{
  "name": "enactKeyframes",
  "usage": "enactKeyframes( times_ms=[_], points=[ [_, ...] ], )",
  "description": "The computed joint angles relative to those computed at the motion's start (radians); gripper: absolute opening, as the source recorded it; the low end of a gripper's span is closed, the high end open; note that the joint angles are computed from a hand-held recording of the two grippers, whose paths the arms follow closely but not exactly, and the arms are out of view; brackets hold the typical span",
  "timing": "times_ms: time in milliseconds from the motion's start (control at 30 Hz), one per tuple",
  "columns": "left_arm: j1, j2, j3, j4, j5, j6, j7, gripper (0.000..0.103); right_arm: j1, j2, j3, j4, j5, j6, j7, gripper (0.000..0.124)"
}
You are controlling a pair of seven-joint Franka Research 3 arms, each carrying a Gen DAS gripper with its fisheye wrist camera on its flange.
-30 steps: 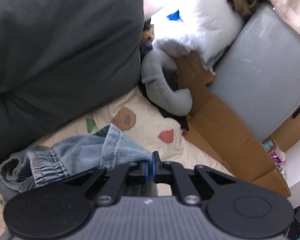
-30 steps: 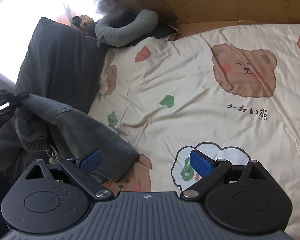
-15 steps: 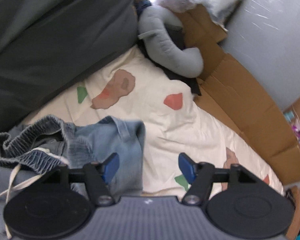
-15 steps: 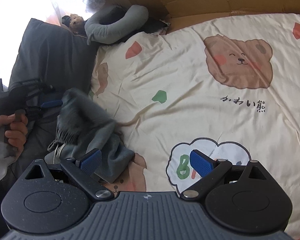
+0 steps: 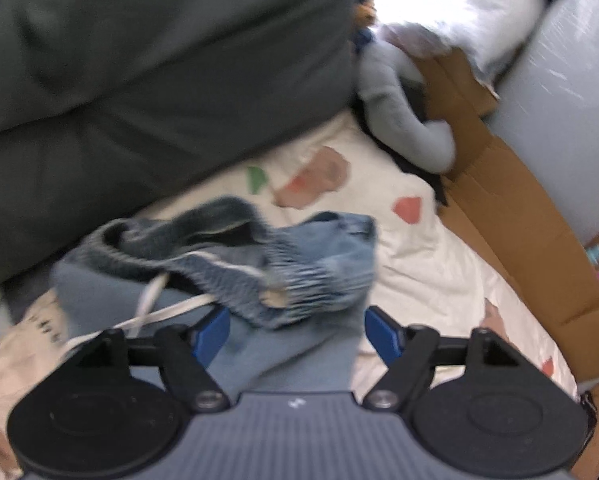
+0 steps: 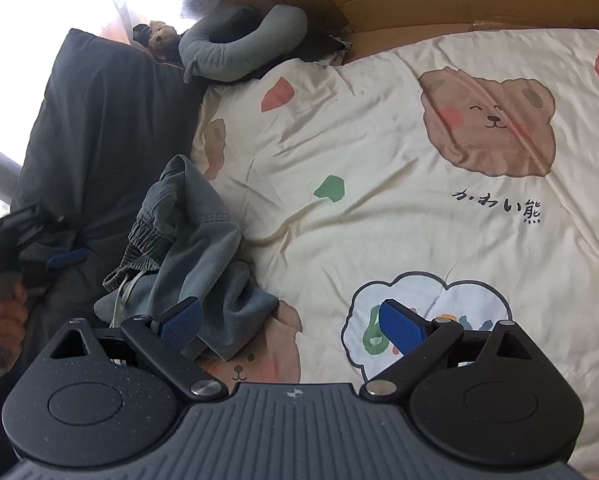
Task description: Fold clothes
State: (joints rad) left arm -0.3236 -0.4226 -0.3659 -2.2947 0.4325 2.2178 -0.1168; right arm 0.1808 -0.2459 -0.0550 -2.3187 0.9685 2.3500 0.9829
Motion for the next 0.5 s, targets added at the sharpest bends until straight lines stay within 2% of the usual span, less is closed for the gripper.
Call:
enactKeyframes(
  times_ms=[200,500],
  points=[
    [-0.042,-0.154,-0.015,-0.100,-0.075,-0.112,-0.051,0.081,0.004,-0.004,0.004,-0.008,-0.007,0.001,-0.003,0.097],
    [-0.116,-0.276,-0.046,-0.197,-0.170,-0.257,-0.110,0.084,0.015,-0.004,0.002,-0.001,0.003,-0.026,-0.014,0.097]
  ],
)
